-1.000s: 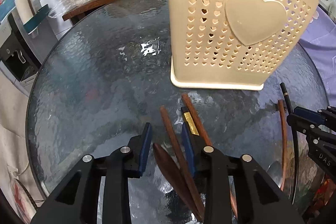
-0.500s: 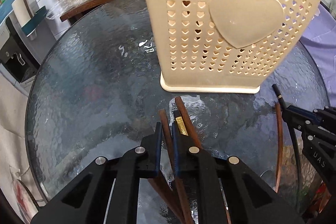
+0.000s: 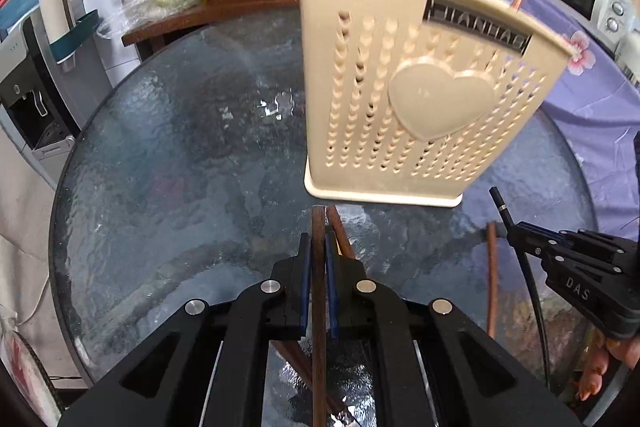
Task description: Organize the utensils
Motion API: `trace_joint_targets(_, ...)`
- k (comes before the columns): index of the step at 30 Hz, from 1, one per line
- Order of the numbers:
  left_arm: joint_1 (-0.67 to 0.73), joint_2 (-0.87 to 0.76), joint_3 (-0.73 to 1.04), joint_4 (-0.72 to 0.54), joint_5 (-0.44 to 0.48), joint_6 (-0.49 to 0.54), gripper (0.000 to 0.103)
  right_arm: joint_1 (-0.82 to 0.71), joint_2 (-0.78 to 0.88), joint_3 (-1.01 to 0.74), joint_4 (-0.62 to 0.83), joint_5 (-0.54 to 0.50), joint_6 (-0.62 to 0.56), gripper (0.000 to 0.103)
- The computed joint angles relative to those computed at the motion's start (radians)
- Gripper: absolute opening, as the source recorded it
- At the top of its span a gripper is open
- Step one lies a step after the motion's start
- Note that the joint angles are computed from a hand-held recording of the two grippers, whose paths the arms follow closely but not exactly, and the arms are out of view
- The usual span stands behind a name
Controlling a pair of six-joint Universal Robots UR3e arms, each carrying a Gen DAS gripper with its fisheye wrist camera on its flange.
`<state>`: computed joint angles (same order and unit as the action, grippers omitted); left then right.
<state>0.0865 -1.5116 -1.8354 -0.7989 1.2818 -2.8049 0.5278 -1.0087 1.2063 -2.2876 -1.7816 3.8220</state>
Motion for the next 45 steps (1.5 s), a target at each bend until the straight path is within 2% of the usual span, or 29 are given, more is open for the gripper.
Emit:
trace_joint_targets(17,0.202,0.269,-0.023,-0.189,-0.236,0.091,0.007,0.058,-0.23,0.222,-0.29,-0.076,-0.058,0.008)
trace_joint_targets(24,0.269,0.39,-0.014,-0.254,-0.314,0.143,0.007,0.127,-0.279,0.204,-0.295,-0.143,-0.091,0.008)
trace_joint_targets(32,0.384,0.49,0.028,-0.414,-0.431,0.23,0.007,0.197,-0.311,0.146,-0.268,-0.181,-0.134,0.008)
trace_joint_targets(38,0.504,0.566,0.086,-0.599,-0.538,0.341,0.007,0.236,-0.326,0.076,-0.234,-0.2,-0.16,0.008)
trace_joint_targets(45,0.576,0.594,0.148,-0.722,-0.598,0.418,0.007,0.252,-0.315,0.005,-0.209,-0.198,-0.162,0.008)
